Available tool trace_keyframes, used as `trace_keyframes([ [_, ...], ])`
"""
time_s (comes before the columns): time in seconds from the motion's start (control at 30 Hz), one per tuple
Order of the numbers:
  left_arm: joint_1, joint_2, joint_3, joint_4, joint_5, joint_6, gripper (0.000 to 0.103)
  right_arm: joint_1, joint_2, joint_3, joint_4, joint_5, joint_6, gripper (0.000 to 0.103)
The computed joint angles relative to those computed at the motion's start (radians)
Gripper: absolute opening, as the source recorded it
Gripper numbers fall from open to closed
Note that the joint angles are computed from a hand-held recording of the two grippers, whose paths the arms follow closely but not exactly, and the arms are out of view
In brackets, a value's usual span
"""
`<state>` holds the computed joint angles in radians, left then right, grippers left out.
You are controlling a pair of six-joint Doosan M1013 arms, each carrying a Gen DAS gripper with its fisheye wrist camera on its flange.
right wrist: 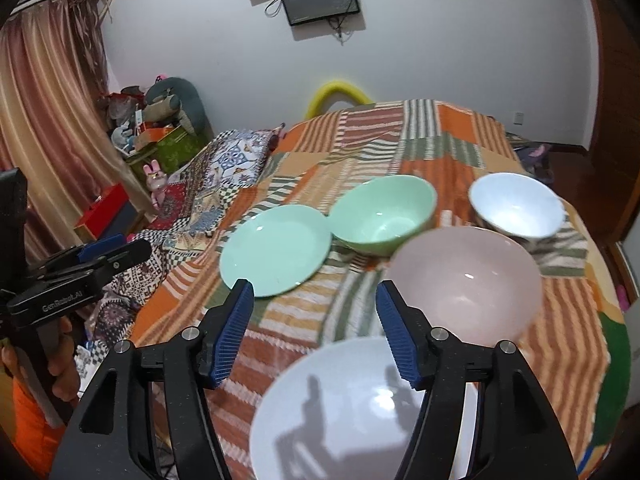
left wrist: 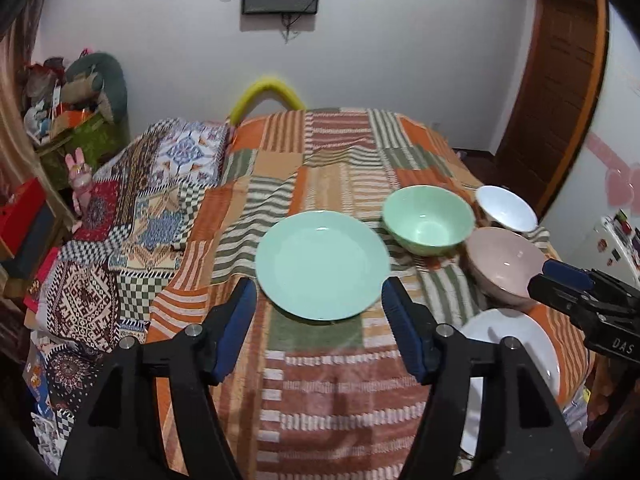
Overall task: Organize plates and bowls
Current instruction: 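Move both grippers toward the mint green plate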
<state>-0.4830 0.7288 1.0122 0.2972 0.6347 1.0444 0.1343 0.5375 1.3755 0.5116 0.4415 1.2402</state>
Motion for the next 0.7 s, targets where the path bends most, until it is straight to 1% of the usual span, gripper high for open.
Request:
trace_keyframes([
  [0.1, 0.024, 0.039, -0.055, -0.050, 0.047, 0.021, 0.065, 0.002, 0.030, -0.045, 0.000, 0.049, 0.011, 0.060],
  [0.2, 0.040, 0.075, -0.103, -0.071, 0.089, 0.026, 0.065, 0.004, 0.064, -0.098, -0.017, 0.102, 0.042, 0.060],
  [0.27, 0.053, 0.114, -0.158, -0.098, 0.136, 0.039, 0.065, 0.005, 0.087, -0.129, -0.026, 0.130, 0.061, 0.060],
  [0.37, 0.067, 0.163, -0.229, -0.131, 0.188, 0.061, 0.065, 0.009, 0.122, -0.183, -0.067, 0.176, 0.108, 0.060],
  [0.47, 0.079, 0.210, -0.298, -0.165, 0.227, 0.089, 0.065, 0.014, 0.159, -0.237, -0.099, 0.224, 0.143, 0.060],
  [0.6, 0.094, 0.277, -0.399, -0.191, 0.275, 0.094, 0.064, 0.020, 0.207, -0.307, -0.148, 0.295, 0.189, 0.060],
  [0.67, 0.101, 0.316, -0.461, -0.200, 0.311, 0.093, 0.061, 0.023, 0.233, -0.345, -0.171, 0.341, 0.205, 0.060],
  [0.7, 0.106, 0.337, -0.494, -0.214, 0.327, 0.101, 0.054, 0.024, 0.243, -0.361, -0.181, 0.358, 0.211, 0.058],
])
